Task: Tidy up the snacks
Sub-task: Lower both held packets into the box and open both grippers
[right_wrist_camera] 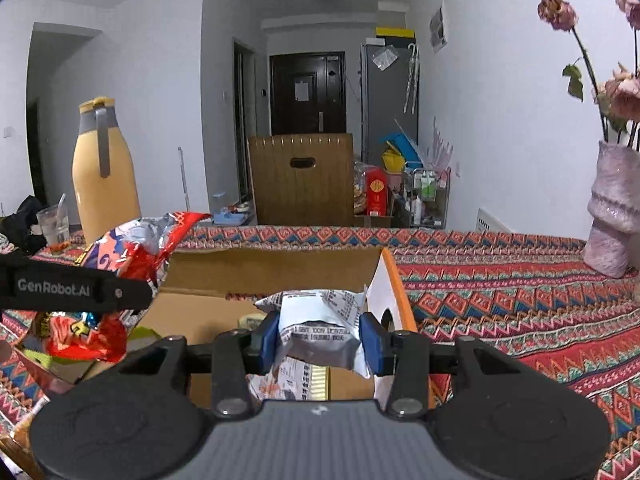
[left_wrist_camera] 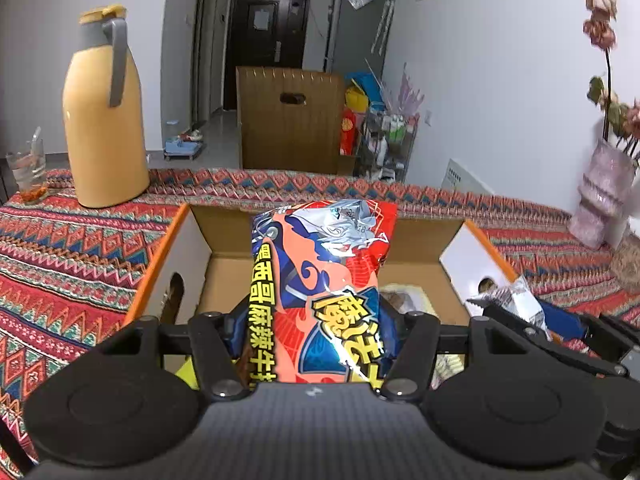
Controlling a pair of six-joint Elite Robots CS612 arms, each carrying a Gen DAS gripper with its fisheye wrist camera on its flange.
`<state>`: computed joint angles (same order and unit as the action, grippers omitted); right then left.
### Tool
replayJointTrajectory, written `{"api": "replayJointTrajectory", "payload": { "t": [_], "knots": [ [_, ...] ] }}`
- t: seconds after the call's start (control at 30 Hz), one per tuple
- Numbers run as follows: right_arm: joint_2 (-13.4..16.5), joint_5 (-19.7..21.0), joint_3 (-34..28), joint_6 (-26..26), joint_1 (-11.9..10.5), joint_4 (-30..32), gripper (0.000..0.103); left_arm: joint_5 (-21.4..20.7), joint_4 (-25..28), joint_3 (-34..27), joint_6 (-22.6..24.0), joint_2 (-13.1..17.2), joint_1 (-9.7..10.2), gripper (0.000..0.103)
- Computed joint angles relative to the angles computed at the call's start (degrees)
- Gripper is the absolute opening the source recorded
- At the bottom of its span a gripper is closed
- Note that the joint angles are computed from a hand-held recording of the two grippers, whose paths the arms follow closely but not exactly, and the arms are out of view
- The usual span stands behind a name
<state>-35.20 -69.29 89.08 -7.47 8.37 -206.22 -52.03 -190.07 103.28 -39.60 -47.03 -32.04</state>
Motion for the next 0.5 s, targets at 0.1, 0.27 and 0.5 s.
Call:
{"api": "replayJointTrajectory", "payload": {
  "t": [0.1,0.27,0.5],
  "knots": [
    [0.39,0.11,-0.54,-0.37,0.14,1.27,0.043,-1.48,0.94,-0.29,0.01,0.31,0.39,0.061],
    [0.56,-0.23,-0.64,0.36,0.14,2.00,0.054,-2.97,0.88,0.18,-0.63,0.22,0.73,0.073],
    [0.36,-0.09,0.23,2.73,-0.30,-0.68,0.092,0.00,-2.62,1.72,-1.27,-0.52,0.06,0.102]
  ]
}}
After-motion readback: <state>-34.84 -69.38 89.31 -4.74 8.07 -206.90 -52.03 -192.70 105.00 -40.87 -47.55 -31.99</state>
